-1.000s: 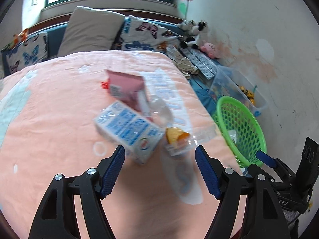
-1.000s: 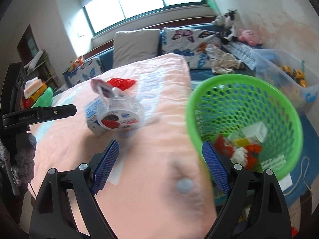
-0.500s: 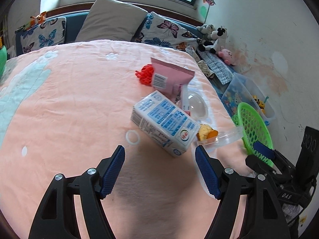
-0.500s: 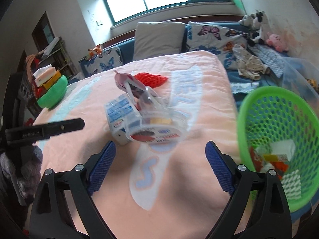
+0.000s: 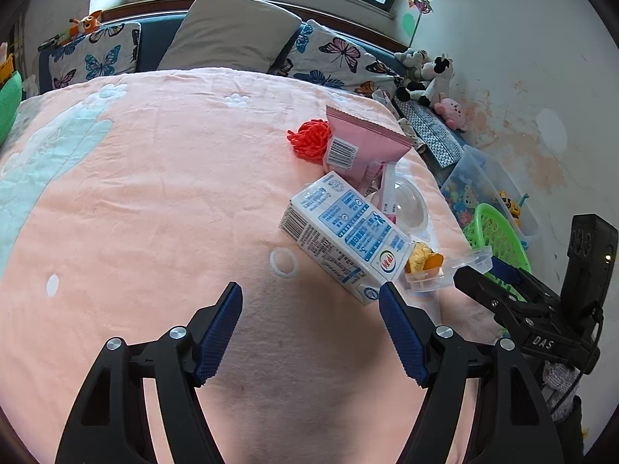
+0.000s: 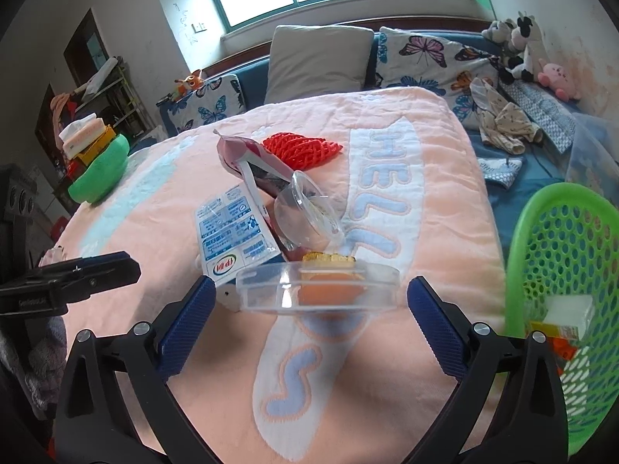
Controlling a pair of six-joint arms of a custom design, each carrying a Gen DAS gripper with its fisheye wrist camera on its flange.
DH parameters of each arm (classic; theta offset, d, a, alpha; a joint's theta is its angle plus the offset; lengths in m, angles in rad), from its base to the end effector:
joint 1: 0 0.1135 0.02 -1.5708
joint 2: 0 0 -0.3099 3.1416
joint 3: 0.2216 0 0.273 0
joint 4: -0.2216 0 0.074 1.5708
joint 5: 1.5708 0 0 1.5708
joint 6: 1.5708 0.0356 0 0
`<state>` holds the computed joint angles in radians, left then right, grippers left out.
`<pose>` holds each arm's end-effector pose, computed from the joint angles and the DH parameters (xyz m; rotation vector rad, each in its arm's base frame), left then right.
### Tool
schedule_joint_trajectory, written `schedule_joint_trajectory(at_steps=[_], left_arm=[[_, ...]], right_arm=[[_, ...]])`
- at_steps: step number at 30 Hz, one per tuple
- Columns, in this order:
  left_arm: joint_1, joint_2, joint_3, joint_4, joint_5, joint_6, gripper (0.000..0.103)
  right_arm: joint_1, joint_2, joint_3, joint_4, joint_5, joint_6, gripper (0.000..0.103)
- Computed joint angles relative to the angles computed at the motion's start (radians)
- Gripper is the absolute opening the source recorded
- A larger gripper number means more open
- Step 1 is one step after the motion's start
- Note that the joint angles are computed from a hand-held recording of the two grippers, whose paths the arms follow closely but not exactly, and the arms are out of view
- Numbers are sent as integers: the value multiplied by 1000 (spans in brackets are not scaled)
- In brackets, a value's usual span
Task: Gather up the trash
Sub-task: 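Grasp the pink wrapper with the left tool while the right tool holds the lid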
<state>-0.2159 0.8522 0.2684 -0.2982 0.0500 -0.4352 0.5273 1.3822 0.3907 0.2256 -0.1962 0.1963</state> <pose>0.1373 -0.0319 0.1655 -0.2495 2.4702 -0.3436 0.2008 0.1250 0.1524 -0.4929 2.3427 0.5805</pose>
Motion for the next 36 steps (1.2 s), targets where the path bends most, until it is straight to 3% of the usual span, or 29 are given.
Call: schedule_joint_trajectory(at_steps=[9,20,25,36], left_arm=[[15,85,17,55,15,-15,70],[-13,266,98,139,-22,-94,70],[-39,319,152,181,-101,-41,79],[-50,493,243,318,-96,75,84]], right_arm=[[-43,96,21,33,-89,-1,98],[-35,63,-20,69,-72,-3,93],[-36,40,-43,76,-69,-6,93],[-28,17,-70,86,-50,-7,93]])
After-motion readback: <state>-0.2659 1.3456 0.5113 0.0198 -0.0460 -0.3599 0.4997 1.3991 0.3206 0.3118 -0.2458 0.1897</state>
